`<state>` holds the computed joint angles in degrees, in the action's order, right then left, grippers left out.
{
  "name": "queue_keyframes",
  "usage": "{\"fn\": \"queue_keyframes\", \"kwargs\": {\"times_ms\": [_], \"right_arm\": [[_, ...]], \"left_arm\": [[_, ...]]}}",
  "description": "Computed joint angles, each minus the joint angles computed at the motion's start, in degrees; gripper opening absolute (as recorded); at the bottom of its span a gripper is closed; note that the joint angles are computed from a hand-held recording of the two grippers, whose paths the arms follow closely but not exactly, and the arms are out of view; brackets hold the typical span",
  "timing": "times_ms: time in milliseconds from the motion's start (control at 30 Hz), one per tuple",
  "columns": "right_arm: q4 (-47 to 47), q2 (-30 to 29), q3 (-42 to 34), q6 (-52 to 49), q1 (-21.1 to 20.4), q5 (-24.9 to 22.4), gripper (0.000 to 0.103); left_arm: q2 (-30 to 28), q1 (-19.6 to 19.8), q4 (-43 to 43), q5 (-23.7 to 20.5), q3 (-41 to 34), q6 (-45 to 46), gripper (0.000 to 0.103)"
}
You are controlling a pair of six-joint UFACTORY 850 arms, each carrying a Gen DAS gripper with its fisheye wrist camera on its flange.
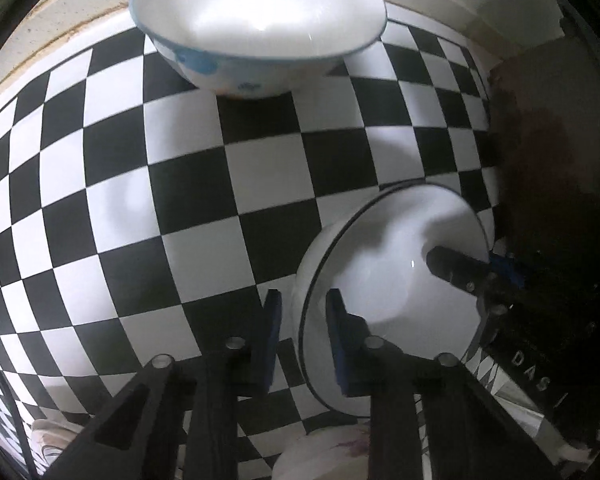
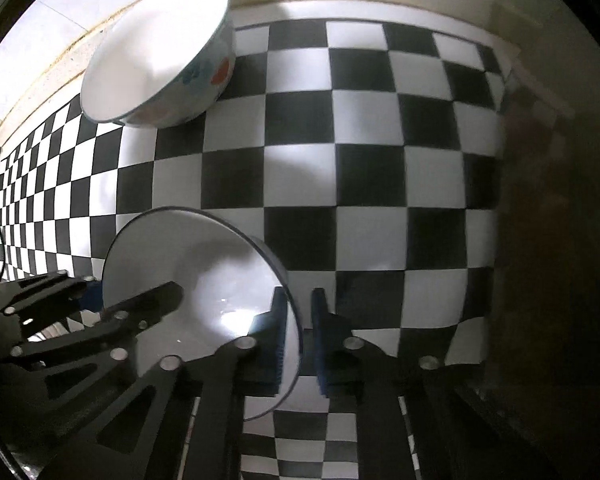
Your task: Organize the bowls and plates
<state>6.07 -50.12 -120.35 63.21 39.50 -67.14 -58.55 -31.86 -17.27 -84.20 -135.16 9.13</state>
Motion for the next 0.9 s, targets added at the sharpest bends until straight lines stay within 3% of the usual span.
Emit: {"fn": "queue_keyframes", "kwargs": {"times_ms": [200, 533, 667, 900], "right_arm": [[-0.1, -1.2, -2.2, 0.4, 0.1, -1.1, 0.008], [0.4, 0.6, -1.1, 0.8, 0.4, 1.2, 0.007], [-0.1, 3.7, 2.7, 0.4, 0.2, 3.1, 0.007], [-2.4, 4.1, -0.5, 1.6, 1.3, 1.0, 0.007]], "left_arm": [[0.5, 0.1, 0.0, -0.3, 0.6, 0.2, 0.015], [1.6, -0.2, 1.2, -0.6, -0.3, -0.1, 0.016], [2.3, -0.2, 1.3, -0.8, -0.7, -0.2, 0.016], [5.8, -0.2, 1.4, 0.5, 2.0, 0.3, 0.016]]}}
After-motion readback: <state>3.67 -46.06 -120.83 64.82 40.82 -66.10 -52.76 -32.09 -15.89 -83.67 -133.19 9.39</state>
